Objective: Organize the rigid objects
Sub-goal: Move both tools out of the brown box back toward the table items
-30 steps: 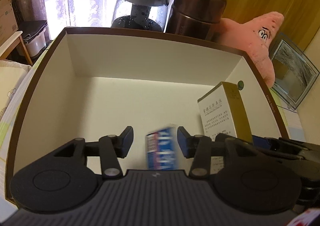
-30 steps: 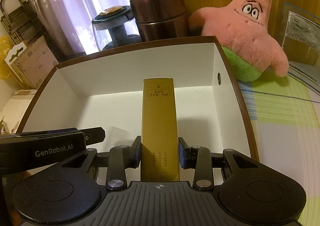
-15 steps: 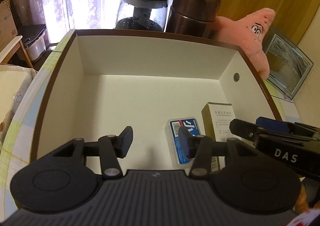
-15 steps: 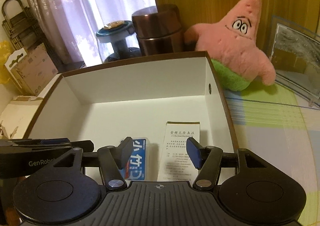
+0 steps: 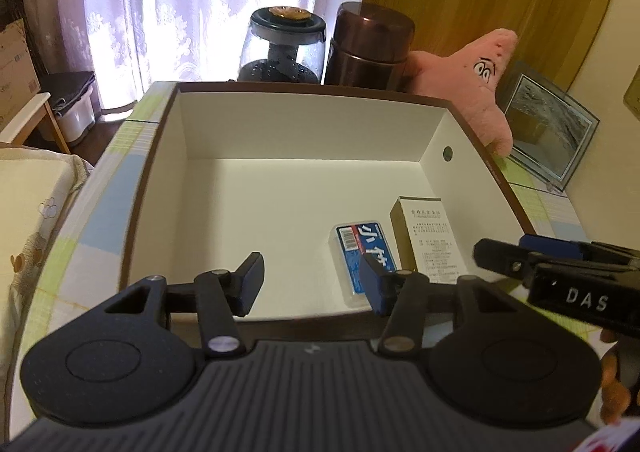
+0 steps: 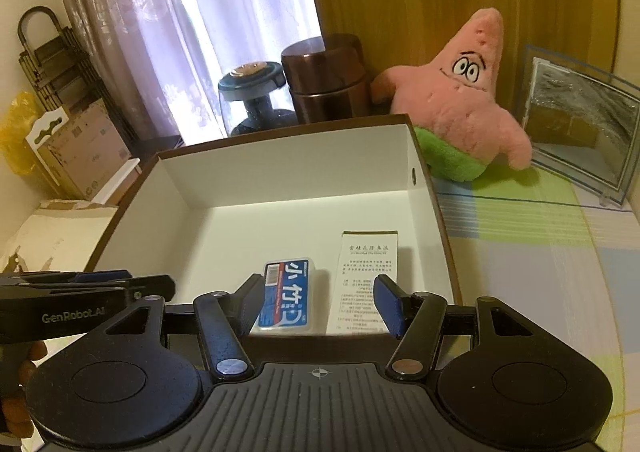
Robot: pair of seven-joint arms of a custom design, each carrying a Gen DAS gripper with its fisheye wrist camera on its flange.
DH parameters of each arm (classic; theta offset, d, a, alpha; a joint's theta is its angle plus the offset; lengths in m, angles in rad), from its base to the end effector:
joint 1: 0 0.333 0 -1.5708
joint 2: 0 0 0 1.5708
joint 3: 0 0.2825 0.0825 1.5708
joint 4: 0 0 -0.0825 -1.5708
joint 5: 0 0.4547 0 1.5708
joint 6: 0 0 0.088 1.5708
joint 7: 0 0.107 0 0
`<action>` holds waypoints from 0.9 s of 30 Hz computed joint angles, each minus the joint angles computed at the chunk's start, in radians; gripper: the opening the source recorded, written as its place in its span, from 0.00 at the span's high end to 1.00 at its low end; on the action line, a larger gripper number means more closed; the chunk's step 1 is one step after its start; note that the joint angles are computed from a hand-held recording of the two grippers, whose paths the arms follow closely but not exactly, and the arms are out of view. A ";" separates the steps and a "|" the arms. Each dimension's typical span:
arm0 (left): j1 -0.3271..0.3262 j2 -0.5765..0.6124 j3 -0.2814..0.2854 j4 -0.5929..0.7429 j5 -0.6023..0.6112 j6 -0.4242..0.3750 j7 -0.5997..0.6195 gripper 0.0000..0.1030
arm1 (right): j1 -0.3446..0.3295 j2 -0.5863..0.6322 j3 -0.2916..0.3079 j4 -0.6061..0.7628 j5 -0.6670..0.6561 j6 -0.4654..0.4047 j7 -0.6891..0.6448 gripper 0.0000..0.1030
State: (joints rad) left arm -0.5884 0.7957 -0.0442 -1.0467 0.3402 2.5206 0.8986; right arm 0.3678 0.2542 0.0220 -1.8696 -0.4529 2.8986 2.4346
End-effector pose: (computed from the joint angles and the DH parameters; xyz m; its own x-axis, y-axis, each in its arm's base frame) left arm 0.6958 -0.4972 0.4011 -0.1926 -0.9713 0.1400 -0.7627 0.0584 -0.6441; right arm 0.6525 0.2953 0.3972 0.0152 -0.9727 -0.2318 -0.7163 0.1511 -0.6812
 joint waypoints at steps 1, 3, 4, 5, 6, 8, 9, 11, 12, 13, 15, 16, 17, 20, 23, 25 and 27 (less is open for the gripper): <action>-0.002 -0.032 0.004 -0.045 0.007 0.015 -0.009 0.53 | 0.004 -0.013 -0.004 -0.014 -0.008 0.001 0.011 0.44; -0.005 -0.080 0.007 -0.111 0.019 0.034 -0.027 0.53 | 0.009 -0.043 -0.007 -0.047 -0.025 0.007 0.032 0.44; -0.006 -0.108 0.008 -0.152 0.027 0.050 -0.039 0.53 | 0.011 -0.060 -0.008 -0.065 -0.034 0.010 0.045 0.44; -0.006 -0.129 0.007 -0.181 0.034 0.060 -0.047 0.53 | 0.011 -0.076 -0.006 -0.081 -0.041 0.011 0.057 0.44; -0.006 -0.151 0.007 -0.212 0.042 0.070 -0.057 0.53 | 0.009 -0.090 -0.003 -0.095 -0.046 0.012 0.067 0.44; -0.004 -0.193 0.002 -0.270 0.059 0.092 -0.068 0.53 | 0.006 -0.118 0.003 -0.124 -0.060 0.017 0.088 0.44; -0.004 -0.213 0.001 -0.297 0.068 0.101 -0.074 0.53 | 0.006 -0.134 0.005 -0.140 -0.073 0.017 0.104 0.44; -0.003 -0.253 -0.002 -0.350 0.087 0.112 -0.093 0.53 | 0.003 -0.166 0.009 -0.171 -0.108 0.016 0.144 0.44; -0.001 -0.268 -0.005 -0.371 0.095 0.117 -0.101 0.53 | -0.001 -0.183 0.014 -0.189 -0.118 0.017 0.159 0.44; -0.001 -0.293 -0.007 -0.403 0.106 0.125 -0.114 0.53 | -0.005 -0.202 0.020 -0.209 -0.124 0.019 0.173 0.44; 0.005 -0.330 -0.016 -0.452 0.121 0.136 -0.128 0.53 | -0.014 -0.237 0.034 -0.244 -0.143 0.016 0.207 0.44; 0.009 -0.345 -0.022 -0.472 0.127 0.143 -0.134 0.53 | -0.019 -0.252 0.041 -0.259 -0.150 0.015 0.220 0.44; 0.012 -0.365 -0.027 -0.498 0.134 0.150 -0.142 0.53 | -0.024 -0.270 0.048 -0.276 -0.159 0.014 0.235 0.44; 0.025 -0.414 -0.047 -0.562 0.147 0.169 -0.156 0.53 | -0.038 -0.316 0.072 -0.320 -0.175 0.014 0.263 0.44; 0.040 -0.452 -0.068 -0.613 0.152 0.178 -0.160 0.53 | -0.049 -0.358 0.094 -0.360 -0.178 0.011 0.280 0.44; 0.050 -0.474 -0.081 -0.646 0.149 0.184 -0.158 0.53 | -0.056 -0.383 0.107 -0.386 -0.176 0.009 0.292 0.44; 0.060 -0.498 -0.097 -0.680 0.140 0.182 -0.152 0.53 | -0.063 -0.406 0.120 -0.410 -0.179 0.004 0.308 0.44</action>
